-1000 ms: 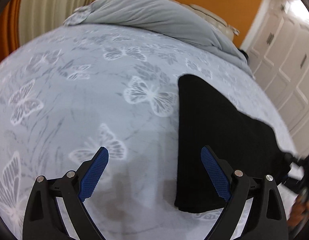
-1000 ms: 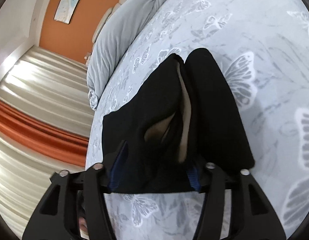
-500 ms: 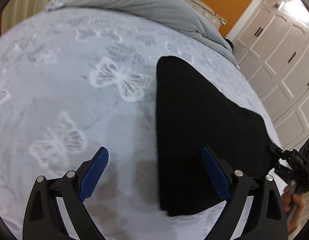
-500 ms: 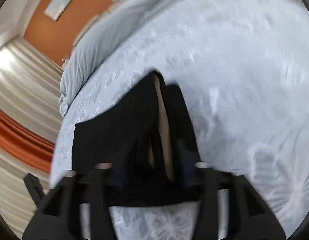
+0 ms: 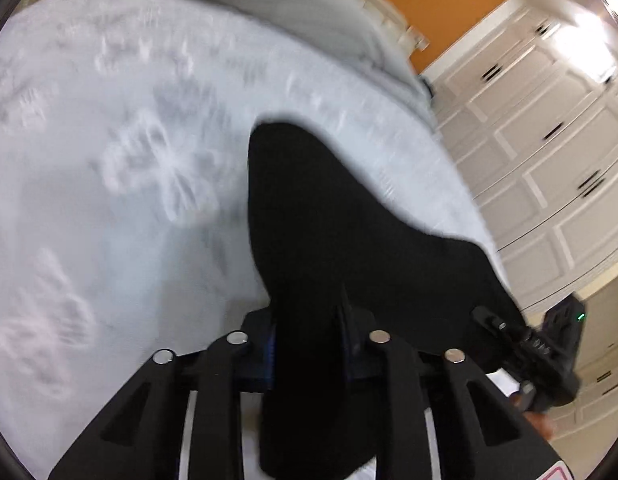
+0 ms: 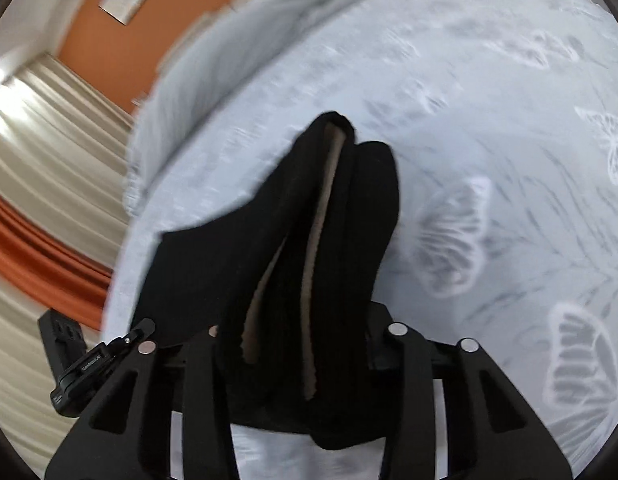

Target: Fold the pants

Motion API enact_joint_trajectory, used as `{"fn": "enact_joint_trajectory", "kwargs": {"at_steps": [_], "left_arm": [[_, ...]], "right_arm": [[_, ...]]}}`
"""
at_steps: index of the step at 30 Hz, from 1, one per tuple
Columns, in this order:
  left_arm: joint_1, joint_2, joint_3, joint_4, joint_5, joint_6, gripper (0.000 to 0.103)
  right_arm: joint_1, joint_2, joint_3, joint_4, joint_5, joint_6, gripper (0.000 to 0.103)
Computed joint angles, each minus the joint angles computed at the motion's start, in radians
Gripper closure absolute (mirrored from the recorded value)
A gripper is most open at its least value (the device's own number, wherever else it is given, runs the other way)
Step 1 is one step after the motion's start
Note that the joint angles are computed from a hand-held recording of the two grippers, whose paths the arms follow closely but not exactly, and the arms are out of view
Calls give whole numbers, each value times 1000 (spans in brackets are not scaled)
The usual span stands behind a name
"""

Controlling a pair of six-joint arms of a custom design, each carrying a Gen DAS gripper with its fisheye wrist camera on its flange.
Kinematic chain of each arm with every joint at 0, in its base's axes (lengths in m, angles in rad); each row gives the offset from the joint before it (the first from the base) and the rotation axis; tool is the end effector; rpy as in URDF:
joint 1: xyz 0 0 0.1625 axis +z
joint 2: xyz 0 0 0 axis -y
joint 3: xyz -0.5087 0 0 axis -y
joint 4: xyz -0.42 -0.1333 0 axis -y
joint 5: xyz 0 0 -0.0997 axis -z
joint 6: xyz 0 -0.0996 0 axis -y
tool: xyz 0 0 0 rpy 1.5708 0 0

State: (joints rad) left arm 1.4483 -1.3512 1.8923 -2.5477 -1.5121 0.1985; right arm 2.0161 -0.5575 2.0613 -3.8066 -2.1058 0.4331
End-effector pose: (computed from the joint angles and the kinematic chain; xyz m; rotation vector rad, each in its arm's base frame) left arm 0.0644 -0.6156 0.3946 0.4596 2.9607 -0.6596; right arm 0.3291 -0.4980 0.0155 -0.2670 -2.7006 1.2508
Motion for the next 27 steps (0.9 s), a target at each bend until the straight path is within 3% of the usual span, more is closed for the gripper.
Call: {"fn": "enact_joint_trajectory", "kwargs": {"at_steps": [1,2,5,7,9,11,12,14,16,20,22,23,24,25,26,27], "left_arm": [[0,-22,-3,3,-10,3,89],[-4,-54,3,-13,-1,18,101],[-14,-141,49,-126,105,60,103],[-5,-160,74,-192,192,58,100],[16,-136,65,-180,221,42,41],[50,-104,30,-88,158,-35,38],[70,-89,8,-23,72,-72,35],[75,-68,-14,56,-13,-68,23],[49,-49,4,41,21,-60,17],[30,-2,25,91,82,-67,16],[27,15,38,34,90,-70,16],[18,19,40,21,92,-48,31],[19,24,26,46,64,-37,62],[19,24,12,69,51,-51,68],[18,15,1,70,38,-73,83],[20,2,-21,95,-3,-70,85]], "right_arm": [[14,3,-7,-12,12,-19,68],[25,5,-16,-11,16,-41,68],[36,15,-13,12,53,-60,68],[28,21,-6,35,-1,-41,65],[-2,17,20,60,-20,50,60],[-35,6,61,-18,59,99,59],[-37,5,62,-30,61,97,57],[-32,6,54,-15,31,102,53],[-36,6,52,1,33,121,49],[-37,-2,38,56,8,144,32],[-58,-5,38,63,39,137,31],[-68,-3,34,65,60,124,45],[-63,2,22,68,59,97,56],[-51,2,10,69,45,70,62],[-37,-1,7,64,39,51,66],[-23,-4,3,45,53,27,67]]}}
